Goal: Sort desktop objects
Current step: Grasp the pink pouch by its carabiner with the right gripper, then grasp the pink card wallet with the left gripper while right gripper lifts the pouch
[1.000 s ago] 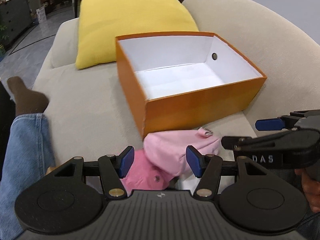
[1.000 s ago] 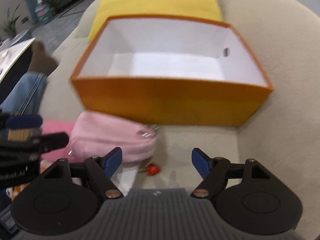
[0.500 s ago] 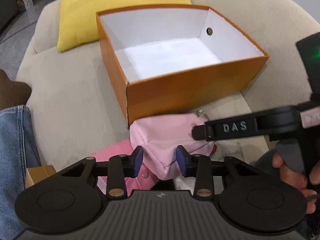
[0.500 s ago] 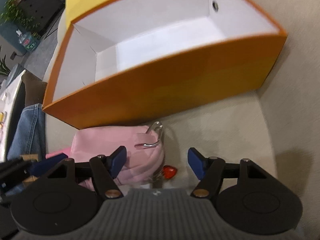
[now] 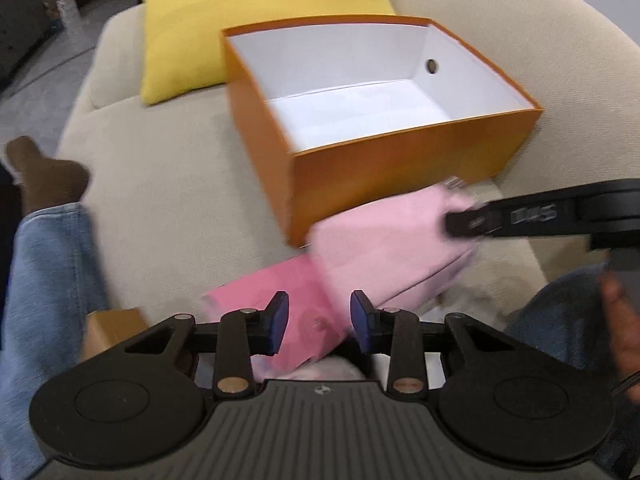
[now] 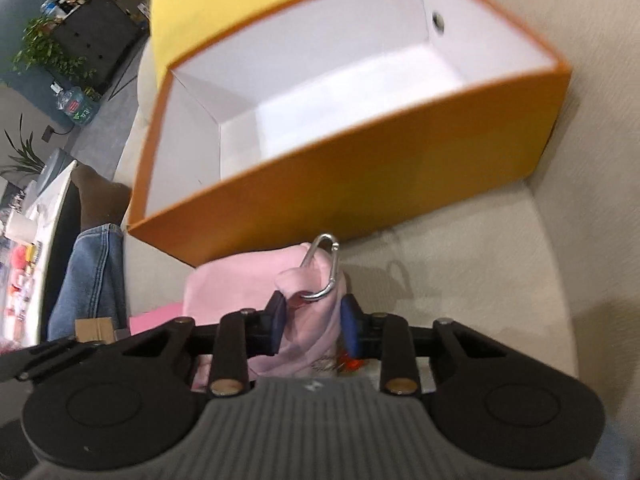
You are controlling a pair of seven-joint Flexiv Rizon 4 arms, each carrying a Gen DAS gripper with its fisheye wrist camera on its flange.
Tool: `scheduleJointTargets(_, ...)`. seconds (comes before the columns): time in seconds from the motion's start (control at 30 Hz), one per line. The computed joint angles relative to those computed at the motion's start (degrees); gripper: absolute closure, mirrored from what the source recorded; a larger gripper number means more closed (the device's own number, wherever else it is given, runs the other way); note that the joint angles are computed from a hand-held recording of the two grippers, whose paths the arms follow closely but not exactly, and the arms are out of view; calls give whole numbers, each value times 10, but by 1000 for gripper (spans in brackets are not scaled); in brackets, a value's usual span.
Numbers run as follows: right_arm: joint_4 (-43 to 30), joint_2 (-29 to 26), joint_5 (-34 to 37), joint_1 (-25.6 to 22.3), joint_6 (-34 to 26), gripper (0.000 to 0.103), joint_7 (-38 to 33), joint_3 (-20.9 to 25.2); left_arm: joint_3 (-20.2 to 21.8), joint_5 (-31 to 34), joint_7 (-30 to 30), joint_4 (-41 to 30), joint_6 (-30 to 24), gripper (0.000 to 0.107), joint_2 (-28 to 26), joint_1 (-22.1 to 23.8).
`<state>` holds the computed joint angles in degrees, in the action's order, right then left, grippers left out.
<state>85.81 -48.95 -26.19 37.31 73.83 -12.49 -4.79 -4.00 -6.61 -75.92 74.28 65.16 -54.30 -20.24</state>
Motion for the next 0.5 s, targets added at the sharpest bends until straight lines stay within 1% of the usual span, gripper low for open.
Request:
scheduleJointTargets(0.1, 32, 22, -44, 46, -5, 74, 33, -59, 24, 6, -29, 13, -3, 68, 10, -6)
scheduleJointTargets(0.13, 35, 26, -61, 55, -14, 74, 39, -73, 36, 10, -48, 15, -4, 68, 13, -10)
scheduleJointTargets(0.2, 51, 38, -111, 87, -39, 74, 68, -113, 49, 16, -73, 13, -14, 66, 14, -12)
scheduleJointTargets(0.23, 61, 45, -138, 102, -55, 74, 83, -131, 47, 15, -82, 14, -18, 64, 15, -8)
scheduleJointTargets(0.27, 65, 50, -159, 113, -71, 74, 94, -141, 42, 13, -87, 12, -23, 54, 15, -2)
scheduleJointTargets(0.33, 66, 54, -190, 112, -93, 74, 95, -145, 37, 13, -92, 3, -35, 52, 11, 4)
scheduleJointTargets(0.43, 46, 47, -232, 110, -151, 74, 66, -133, 41, 20, -100, -26, -58, 50, -6, 2)
scheduleJointTargets(0.5, 39, 42, -265, 113, -190, 74, 48, -128, 35, 21, -100, -39, -56, 48, -17, 7)
